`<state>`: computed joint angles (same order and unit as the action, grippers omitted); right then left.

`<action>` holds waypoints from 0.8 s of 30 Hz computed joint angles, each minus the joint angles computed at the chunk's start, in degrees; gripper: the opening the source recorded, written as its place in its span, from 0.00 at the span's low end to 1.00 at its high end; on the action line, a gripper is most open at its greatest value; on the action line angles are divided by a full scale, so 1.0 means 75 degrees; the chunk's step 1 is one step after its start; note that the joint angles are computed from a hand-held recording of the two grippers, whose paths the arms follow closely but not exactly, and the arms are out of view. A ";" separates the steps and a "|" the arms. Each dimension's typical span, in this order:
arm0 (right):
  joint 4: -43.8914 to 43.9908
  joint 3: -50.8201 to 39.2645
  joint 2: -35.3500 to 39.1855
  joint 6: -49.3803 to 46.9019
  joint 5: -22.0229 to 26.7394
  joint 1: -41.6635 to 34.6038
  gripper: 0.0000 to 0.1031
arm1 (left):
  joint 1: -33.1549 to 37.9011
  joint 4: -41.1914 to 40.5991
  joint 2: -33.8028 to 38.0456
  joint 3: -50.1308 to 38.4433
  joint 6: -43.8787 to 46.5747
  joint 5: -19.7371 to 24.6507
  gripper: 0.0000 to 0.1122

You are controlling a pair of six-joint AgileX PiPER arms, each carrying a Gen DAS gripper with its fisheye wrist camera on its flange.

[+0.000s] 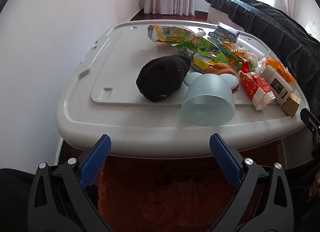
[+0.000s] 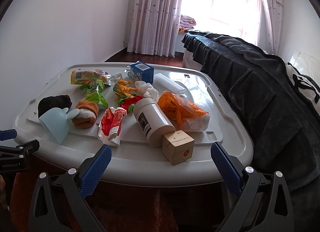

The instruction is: Collect trash

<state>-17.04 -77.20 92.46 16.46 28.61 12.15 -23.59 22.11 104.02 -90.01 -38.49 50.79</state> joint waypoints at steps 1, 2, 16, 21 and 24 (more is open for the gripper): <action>0.0042 0.0012 -0.0010 -0.0032 -0.0012 -0.0013 0.95 | 0.0014 -0.0013 0.0001 0.0007 0.0017 -0.0013 0.86; 0.0053 0.0015 -0.0010 -0.0037 -0.0012 -0.0012 0.95 | 0.0010 -0.0008 -0.0004 0.0018 0.0018 -0.0019 0.86; 0.0338 -0.0097 0.0108 -0.0200 0.0070 -0.0115 0.95 | -0.0024 -0.0030 -0.0006 0.0018 0.0005 -0.0028 0.86; 0.0514 -0.0147 0.0158 -0.0323 0.0115 -0.0181 0.95 | -0.0005 -0.0069 0.0006 -0.0013 0.0051 -0.0022 0.86; 0.0601 -0.0155 0.0170 -0.0404 0.0121 -0.0205 0.95 | -0.0011 -0.0076 0.0003 -0.0016 0.0057 -0.0012 0.86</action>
